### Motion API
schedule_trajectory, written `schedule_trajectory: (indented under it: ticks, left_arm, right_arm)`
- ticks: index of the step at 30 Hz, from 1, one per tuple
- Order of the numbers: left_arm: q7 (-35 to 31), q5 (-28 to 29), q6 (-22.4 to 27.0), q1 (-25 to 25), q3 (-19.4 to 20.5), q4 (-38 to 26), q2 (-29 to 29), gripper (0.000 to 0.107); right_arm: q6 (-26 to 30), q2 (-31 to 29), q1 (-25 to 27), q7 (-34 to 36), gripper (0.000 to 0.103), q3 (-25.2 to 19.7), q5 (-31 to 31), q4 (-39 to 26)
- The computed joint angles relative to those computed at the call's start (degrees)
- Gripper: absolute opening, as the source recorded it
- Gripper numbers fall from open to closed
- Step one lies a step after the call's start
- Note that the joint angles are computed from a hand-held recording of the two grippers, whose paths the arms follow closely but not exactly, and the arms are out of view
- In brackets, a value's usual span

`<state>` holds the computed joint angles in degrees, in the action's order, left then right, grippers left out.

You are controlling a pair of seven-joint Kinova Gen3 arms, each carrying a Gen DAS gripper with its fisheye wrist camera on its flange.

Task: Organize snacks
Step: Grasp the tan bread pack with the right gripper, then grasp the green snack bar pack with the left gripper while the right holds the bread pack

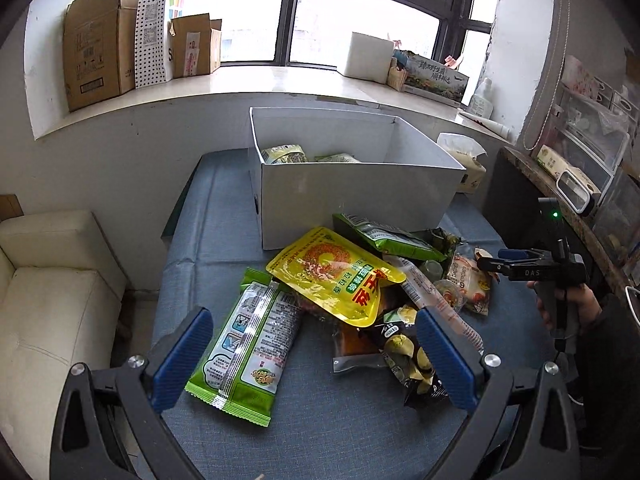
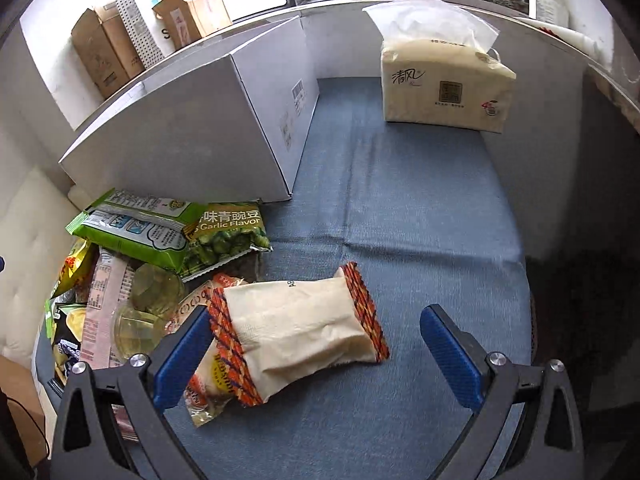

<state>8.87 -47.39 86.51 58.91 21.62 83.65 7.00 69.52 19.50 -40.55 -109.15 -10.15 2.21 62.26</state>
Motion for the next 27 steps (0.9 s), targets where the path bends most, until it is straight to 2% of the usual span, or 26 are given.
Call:
schedule_trajectory:
  ticks: [2,5,6,7,10,15,19,27]
  left_arm:
    - [0.4,0.8,-0.3,-0.4,-0.2,0.3,-0.1,0.103]
    - [0.8,1.6,-0.8,-0.8,-0.4,0.8,0.0,0.103]
    - [0.8,2.0,-1.1,-1.1,-0.5,1.1,-0.2,0.103]
    - [0.8,2.4,-1.5,-1.5,-0.6,1.4,-0.3,0.103]
    - [0.6,3.4,-1.0,-2.2,-0.7,1.4,-0.1,0.103]
    - [-0.3,4.9,-1.1,-3.2,-0.6,3.1,-1.0,0.103]
    - [-4.1,7.8,-2.4,-5.2,-0.5,4.7,-1.8,0.103]
    - [-19.2,14.6,-11.5,-12.5,-1.7,10.2,-4.2,0.103]
  right_arm:
    - [2.0,1.6,0.8,2.2,0.103,-0.3,-1.1,-1.7]
    - [0.5,0.8,0.7,3.4,0.098,-0.3,-1.1,-0.2]
    - [0.3,0.6,0.1,3.3,0.092,0.4,-0.9,0.0]
    - [-0.6,0.1,0.6,3.4,0.075,0.3,-1.6,0.8]
    - [-1.1,-0.6,2.2,2.1,0.063,-0.3,-3.9,1.3]
    - [-4.1,-4.4,1.1,0.6,0.061,-0.7,-1.8,4.9]
    - [-5.9,-7.9,0.7,-1.4,0.061,-1.8,-1.4,6.4]
    - [-8.6,-12.2,-1.0,-2.2,0.061,-4.6,-1.2,6.4]
